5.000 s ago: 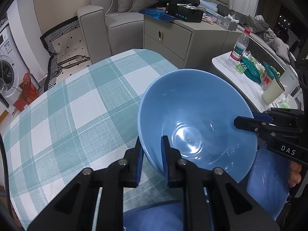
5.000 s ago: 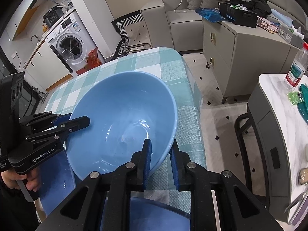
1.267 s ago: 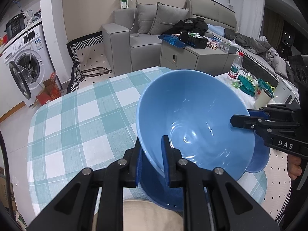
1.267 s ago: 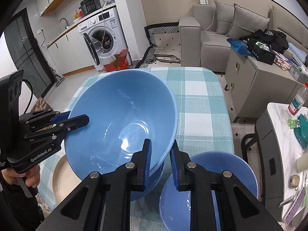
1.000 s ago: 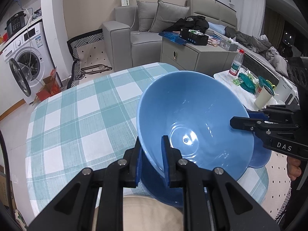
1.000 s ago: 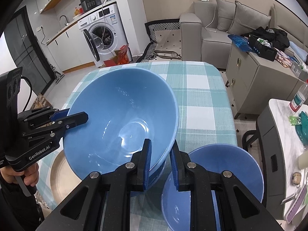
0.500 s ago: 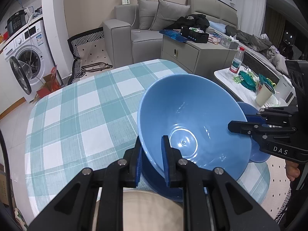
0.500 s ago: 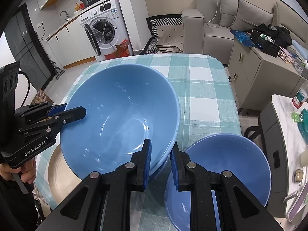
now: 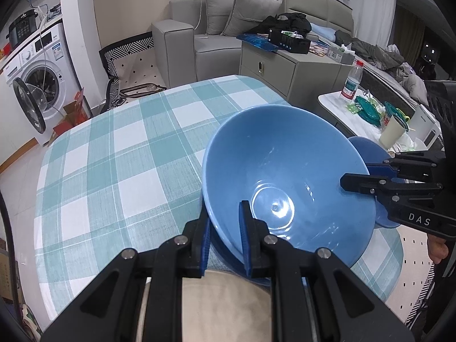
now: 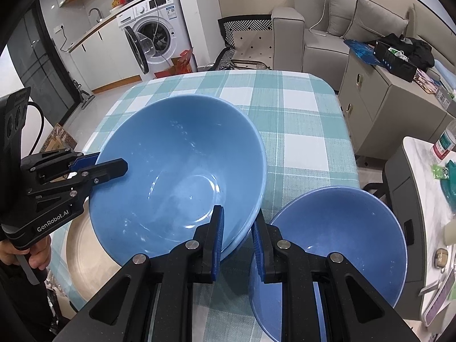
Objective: Organize plates and bowls
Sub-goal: 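Lower the left tool's blue bowl into a bowl while the right tool lowers its bowl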
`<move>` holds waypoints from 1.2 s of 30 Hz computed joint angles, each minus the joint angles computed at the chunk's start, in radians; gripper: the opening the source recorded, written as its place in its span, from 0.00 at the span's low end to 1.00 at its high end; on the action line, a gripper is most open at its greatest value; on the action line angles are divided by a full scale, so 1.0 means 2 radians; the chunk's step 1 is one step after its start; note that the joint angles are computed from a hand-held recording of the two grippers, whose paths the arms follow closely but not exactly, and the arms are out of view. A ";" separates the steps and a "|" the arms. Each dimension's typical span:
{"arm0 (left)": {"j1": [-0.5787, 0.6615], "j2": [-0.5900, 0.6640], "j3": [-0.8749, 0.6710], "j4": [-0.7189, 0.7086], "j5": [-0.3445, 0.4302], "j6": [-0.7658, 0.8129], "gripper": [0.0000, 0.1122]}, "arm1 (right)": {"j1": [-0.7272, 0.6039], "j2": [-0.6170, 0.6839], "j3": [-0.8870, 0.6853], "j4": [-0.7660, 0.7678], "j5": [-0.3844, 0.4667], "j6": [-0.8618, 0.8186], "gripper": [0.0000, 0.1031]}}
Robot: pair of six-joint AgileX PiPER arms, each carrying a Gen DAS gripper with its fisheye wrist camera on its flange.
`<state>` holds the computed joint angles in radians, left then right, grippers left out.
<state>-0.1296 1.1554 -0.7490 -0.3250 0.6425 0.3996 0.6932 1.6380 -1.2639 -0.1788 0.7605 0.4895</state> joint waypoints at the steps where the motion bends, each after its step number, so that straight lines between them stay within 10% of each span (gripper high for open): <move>1: -0.001 0.000 0.000 0.002 0.000 -0.003 0.14 | 0.001 0.001 0.000 -0.001 0.001 0.001 0.19; 36: -0.018 0.032 -0.004 0.039 0.016 -0.019 0.15 | 0.020 0.051 -0.048 -0.032 0.062 -0.001 0.19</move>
